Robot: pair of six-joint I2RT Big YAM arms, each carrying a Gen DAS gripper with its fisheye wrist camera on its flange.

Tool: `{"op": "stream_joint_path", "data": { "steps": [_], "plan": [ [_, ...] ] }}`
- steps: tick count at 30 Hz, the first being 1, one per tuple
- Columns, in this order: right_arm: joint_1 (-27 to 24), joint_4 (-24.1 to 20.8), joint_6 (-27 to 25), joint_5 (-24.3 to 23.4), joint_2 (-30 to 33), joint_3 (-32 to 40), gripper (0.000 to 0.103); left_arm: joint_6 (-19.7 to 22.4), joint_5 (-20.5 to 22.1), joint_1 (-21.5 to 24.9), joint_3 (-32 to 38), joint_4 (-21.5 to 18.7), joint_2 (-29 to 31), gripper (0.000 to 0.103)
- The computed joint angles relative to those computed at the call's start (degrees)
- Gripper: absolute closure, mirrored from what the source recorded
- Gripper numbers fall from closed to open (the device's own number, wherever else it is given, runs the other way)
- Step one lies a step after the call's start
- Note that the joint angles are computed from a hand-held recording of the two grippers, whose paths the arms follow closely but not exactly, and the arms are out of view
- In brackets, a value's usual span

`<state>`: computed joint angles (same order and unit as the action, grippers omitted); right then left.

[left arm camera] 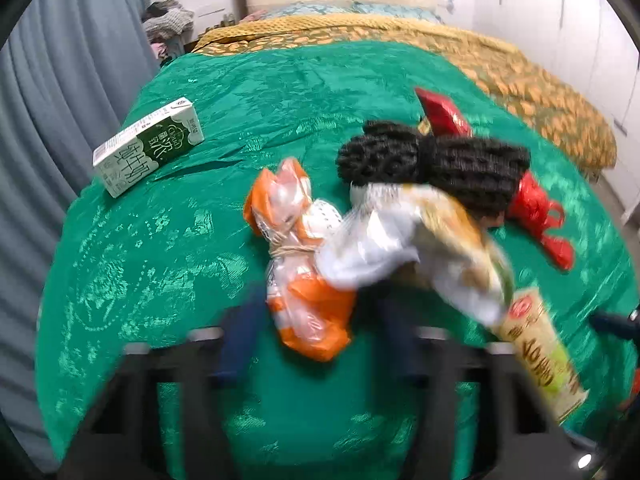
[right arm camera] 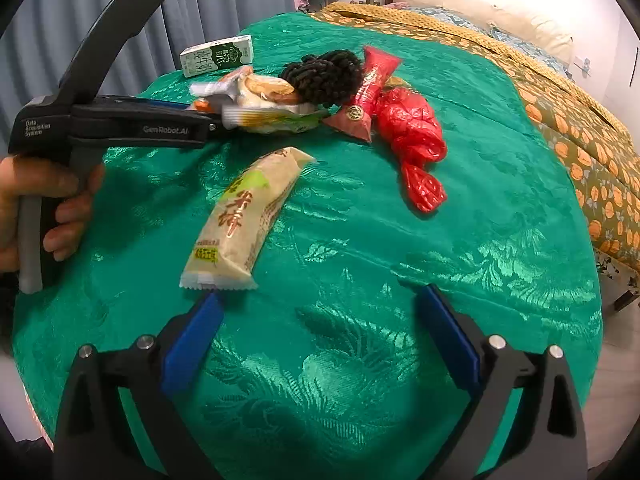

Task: Collect trash
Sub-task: 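Grasp the orange-white wrapped snack with the left gripper and lift it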

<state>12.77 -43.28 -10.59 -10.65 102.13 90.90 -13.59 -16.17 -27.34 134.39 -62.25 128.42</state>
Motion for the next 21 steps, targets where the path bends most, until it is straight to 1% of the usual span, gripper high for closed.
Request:
{"op": "stream_joint_path", "data": {
  "steps": [3,5,9,11,12,13,15,16,18,20,21],
  "plan": [
    [0.01,0.17,0.2,0.07,-0.13,-0.21,0.008,-0.17,0.47,0.08,-6.41,3.19,-4.11,0.063],
    [0.0,0.18,0.25,0.03,-0.14,-0.22,0.008,-0.93,0.45,0.09,-12.58,5.61,-8.33,0.063],
    [-0.03,0.32,0.22,0.17,-0.23,-0.35,0.008,-3.88,2.78,-0.15,-27.85,10.54,-18.97,0.062],
    [-0.03,0.28,0.21,0.22,-0.21,-0.29,0.008,-4.42,3.83,-0.57,-32.38,11.98,-21.81,0.061],
    [-0.03,0.28,0.21,0.22,-0.21,-0.29,0.008,-4.66,4.16,-0.94,-34.75,12.88,-23.15,0.058],
    [-0.03,0.28,0.21,0.22,-0.21,-0.29,0.008,-4.84,4.26,-1.27,-36.61,13.9,-24.09,0.055],
    [-0.01,0.32,0.26,0.21,-0.23,-0.34,0.008,-5.04,4.37,-1.79,-38.86,15.89,-24.93,0.025],
    [-0.01,0.32,0.26,0.21,-0.23,-0.34,0.008,-4.86,3.82,-2.07,-39.51,17.08,-24.96,0.021],
    [-0.13,0.35,0.34,-0.24,-0.3,-0.5,0.008,-4.83,2.25,-2.34,-38.85,17.19,-23.99,0.014],
    [-0.53,0.34,0.59,-1.57,-0.31,-0.54,0.008,-4.81,2.48,-2.21,-37.17,15.96,-22.54,0.01],
    [-0.76,0.36,0.76,-2.35,-0.32,-0.57,0.007,-5.01,2.25,-2.12,-35.73,14.25,-21.43,0.01]
  ]
}}
